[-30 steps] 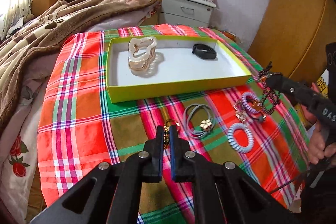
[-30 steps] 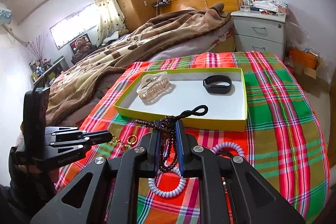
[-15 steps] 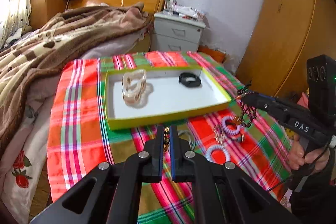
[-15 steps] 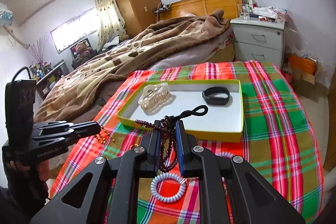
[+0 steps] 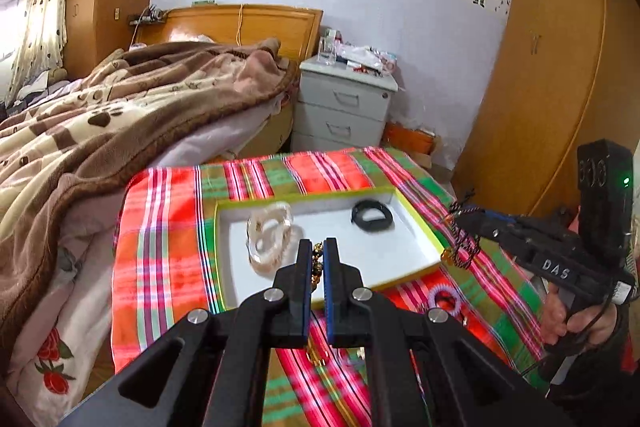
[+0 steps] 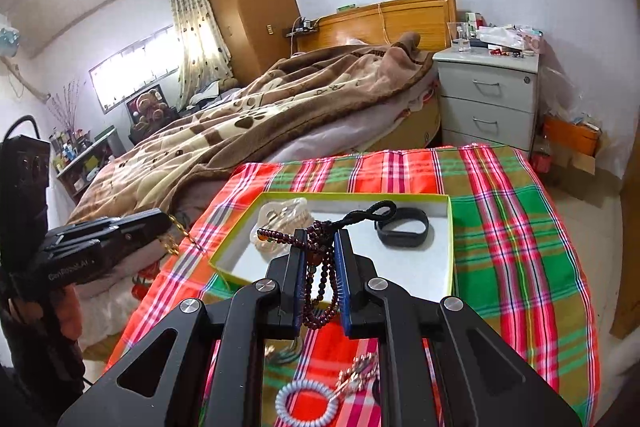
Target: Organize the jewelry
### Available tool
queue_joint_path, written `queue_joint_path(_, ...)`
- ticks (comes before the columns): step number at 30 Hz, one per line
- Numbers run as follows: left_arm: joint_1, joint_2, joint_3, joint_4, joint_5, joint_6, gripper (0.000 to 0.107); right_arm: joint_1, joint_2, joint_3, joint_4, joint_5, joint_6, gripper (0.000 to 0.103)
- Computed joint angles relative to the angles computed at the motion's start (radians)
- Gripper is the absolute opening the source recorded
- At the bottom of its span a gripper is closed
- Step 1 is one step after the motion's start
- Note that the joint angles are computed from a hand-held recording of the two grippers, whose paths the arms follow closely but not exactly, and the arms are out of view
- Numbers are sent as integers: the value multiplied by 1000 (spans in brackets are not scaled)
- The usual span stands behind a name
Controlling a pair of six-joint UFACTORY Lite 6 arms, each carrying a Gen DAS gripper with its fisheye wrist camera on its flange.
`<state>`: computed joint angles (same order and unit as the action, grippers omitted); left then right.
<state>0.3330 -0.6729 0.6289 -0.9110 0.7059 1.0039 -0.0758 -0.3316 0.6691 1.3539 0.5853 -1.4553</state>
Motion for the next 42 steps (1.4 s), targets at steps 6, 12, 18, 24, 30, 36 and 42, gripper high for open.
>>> queue_joint_path(6, -12, 129, 52, -53, -68, 60, 5, 59, 158, 103, 46, -57, -34, 14)
queue_joint_path(12, -43, 249, 52, -93, -148, 105, 5, 109, 326, 210, 61, -111, -37, 14)
queue_joint_path(18, -67, 330, 43, -116, -205, 141, 5, 131, 444, 275, 68, -132, -43, 14)
queue_joint_path(24, -97, 409, 44, -121, -264, 153, 5, 165, 563, 373, 7, -164, 14, 14)
queue_joint_path(30, -113, 483, 49, -150, -299, 179, 5, 216, 717, 543, -163, -191, 180, 14)
queue_joint_path(36, -125, 522, 53, -147, -321, 174, 5, 253, 856, 707, -345, -168, 374, 14)
queue_joint_path(42, -140, 557, 55, -131, -332, 165, 5, 279, 954, 826, -507, -151, 543, 14)
